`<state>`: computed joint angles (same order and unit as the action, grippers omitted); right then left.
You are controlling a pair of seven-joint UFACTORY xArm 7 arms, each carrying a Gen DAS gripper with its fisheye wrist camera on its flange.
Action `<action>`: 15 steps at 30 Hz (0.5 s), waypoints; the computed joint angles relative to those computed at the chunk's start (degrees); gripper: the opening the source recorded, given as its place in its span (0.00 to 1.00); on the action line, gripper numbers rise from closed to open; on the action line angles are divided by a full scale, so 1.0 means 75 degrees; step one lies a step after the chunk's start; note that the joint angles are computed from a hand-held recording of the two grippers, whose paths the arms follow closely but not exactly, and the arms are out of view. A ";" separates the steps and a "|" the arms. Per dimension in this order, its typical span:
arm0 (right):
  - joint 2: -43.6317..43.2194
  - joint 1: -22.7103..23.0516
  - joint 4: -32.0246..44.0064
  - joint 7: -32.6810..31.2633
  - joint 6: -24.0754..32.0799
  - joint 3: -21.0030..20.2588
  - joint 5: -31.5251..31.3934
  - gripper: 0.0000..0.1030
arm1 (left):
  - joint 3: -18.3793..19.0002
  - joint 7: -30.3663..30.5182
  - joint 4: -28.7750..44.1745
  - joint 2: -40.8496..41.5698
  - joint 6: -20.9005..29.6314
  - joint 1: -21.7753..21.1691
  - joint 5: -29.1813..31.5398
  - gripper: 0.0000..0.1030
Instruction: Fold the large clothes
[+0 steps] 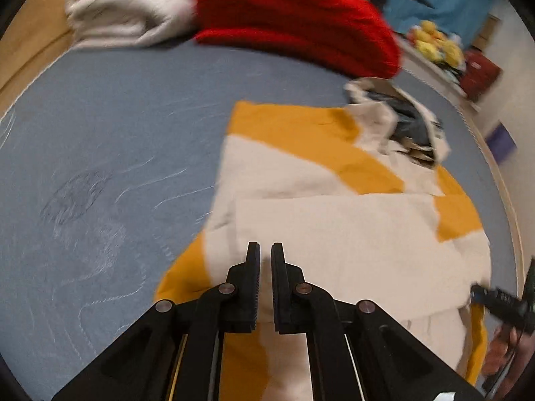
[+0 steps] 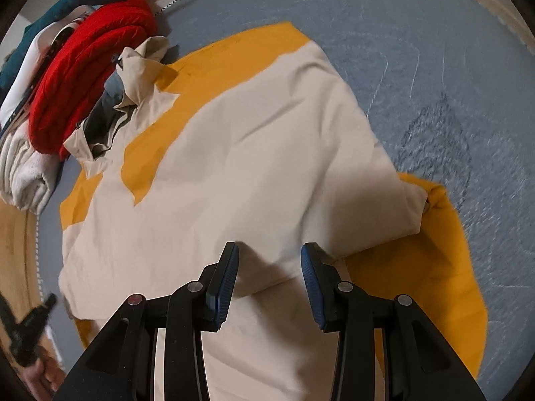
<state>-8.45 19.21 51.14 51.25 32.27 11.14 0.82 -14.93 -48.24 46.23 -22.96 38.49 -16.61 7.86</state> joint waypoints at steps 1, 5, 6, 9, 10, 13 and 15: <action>-0.0009 -0.0031 0.0049 0.0098 0.0046 0.0053 -0.0238 0.39 | 0.0077 0.0252 0.0040 0.0154 -0.0078 -0.0160 -0.0186 0.06; 0.0044 -0.0065 0.0236 0.0210 0.0135 0.0176 -0.0991 0.39 | 0.0581 0.1175 0.0119 0.1000 0.0526 -0.0634 -0.1541 0.15; 0.0078 -0.0049 0.0252 0.0160 0.0163 0.0155 -0.0982 0.39 | 0.0581 0.1169 0.0143 0.1140 0.0695 -0.0620 -0.1672 0.15; 0.0193 0.0008 0.0195 -0.0095 0.0316 0.0000 -0.0448 0.39 | 0.0505 0.0966 0.0025 0.1108 0.0596 -0.0532 -0.1730 0.15; 0.0172 0.0007 0.0156 -0.0078 0.0297 -0.0022 -0.0335 0.39 | 0.0440 0.0822 0.0126 0.1052 0.0658 -0.0500 -0.1610 0.15; 0.0105 -0.0022 0.0283 0.0086 0.0403 0.0047 -0.0590 0.39 | 0.0317 0.0730 0.0176 0.0757 0.0412 -0.0478 -0.1323 0.19; 0.0056 -0.0028 0.0352 0.0192 0.0371 0.0117 -0.0881 0.39 | 0.0270 0.0661 0.0133 0.0651 0.0419 -0.0426 -0.1132 0.25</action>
<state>-8.03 19.00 53.78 52.69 35.05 12.02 -5.79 -12.90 -43.28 47.23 -18.08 41.63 -19.81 -0.63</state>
